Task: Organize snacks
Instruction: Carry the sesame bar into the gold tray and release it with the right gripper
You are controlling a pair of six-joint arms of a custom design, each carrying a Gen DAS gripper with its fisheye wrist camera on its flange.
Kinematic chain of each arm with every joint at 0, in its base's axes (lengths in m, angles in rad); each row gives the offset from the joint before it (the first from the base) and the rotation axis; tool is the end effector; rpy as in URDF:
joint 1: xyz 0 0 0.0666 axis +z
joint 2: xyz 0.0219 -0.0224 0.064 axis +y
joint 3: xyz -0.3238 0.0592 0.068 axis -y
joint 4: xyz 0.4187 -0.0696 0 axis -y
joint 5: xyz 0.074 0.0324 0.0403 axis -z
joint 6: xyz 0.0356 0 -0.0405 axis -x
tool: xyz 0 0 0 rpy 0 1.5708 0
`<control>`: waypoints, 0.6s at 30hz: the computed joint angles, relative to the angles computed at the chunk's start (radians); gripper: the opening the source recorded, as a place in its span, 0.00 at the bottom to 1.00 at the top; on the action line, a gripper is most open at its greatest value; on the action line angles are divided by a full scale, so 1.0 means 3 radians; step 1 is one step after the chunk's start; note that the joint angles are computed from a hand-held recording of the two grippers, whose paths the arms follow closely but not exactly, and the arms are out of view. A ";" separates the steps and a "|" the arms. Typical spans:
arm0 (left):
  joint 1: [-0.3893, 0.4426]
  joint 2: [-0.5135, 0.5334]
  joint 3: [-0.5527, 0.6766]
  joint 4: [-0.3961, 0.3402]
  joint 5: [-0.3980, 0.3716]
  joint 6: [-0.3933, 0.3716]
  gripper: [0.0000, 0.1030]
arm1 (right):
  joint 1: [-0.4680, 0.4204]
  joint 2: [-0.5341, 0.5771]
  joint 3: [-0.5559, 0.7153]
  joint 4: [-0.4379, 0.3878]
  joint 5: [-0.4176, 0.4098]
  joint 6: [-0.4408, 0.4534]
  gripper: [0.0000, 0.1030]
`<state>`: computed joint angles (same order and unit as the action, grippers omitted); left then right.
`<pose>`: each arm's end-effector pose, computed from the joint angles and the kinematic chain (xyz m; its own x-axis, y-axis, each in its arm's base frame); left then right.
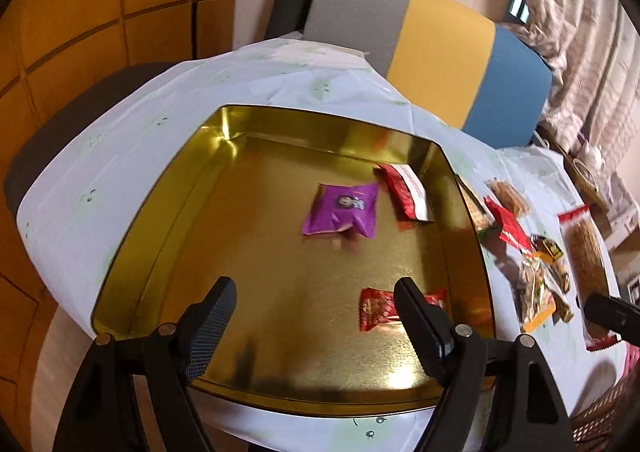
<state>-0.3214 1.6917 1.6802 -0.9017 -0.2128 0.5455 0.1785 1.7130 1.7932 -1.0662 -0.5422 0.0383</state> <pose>0.5843 -0.1870 0.3528 -0.7386 -0.2886 -0.6092 -0.2304 0.9574 -0.1742 0.5971 0.1260 0.3878 -0.8034 -0.1783 -0.5681 -0.4635 0.7861 0.4088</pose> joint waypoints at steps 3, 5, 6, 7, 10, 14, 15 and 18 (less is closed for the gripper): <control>0.0002 -0.0016 -0.0006 -0.0045 -0.0130 -0.0013 0.80 | 0.0111 0.0202 0.0310 -0.0079 0.0038 0.0051 0.28; 0.0020 -0.0048 -0.0046 -0.0029 -0.0100 0.0008 0.80 | 0.0176 0.0357 0.0532 -0.0137 0.0078 0.0022 0.28; 0.0030 -0.0063 -0.0068 -0.0022 -0.0073 0.0024 0.80 | 0.0215 0.0463 0.0677 -0.0171 0.0107 -0.0022 0.28; 0.0037 -0.0072 -0.0080 -0.0022 -0.0061 0.0033 0.80 | 0.0238 0.0526 0.0765 -0.0197 0.0117 -0.0038 0.28; 0.0052 -0.0087 -0.0109 -0.0035 -0.0064 0.0053 0.80 | 0.0352 0.0789 0.1126 -0.0288 0.0223 -0.0072 0.28; 0.0076 -0.0113 -0.0156 -0.0001 0.0005 0.0069 0.80 | 0.0467 0.1096 0.1499 -0.0410 0.0441 -0.0094 0.29; 0.0077 -0.0119 -0.0167 0.0013 0.0011 0.0060 0.80 | 0.0484 0.1155 0.1558 -0.0436 0.0486 -0.0097 0.29; 0.0080 -0.0123 -0.0184 0.0029 0.0038 0.0060 0.80 | 0.0528 0.1271 0.1638 -0.0458 0.0633 -0.0078 0.31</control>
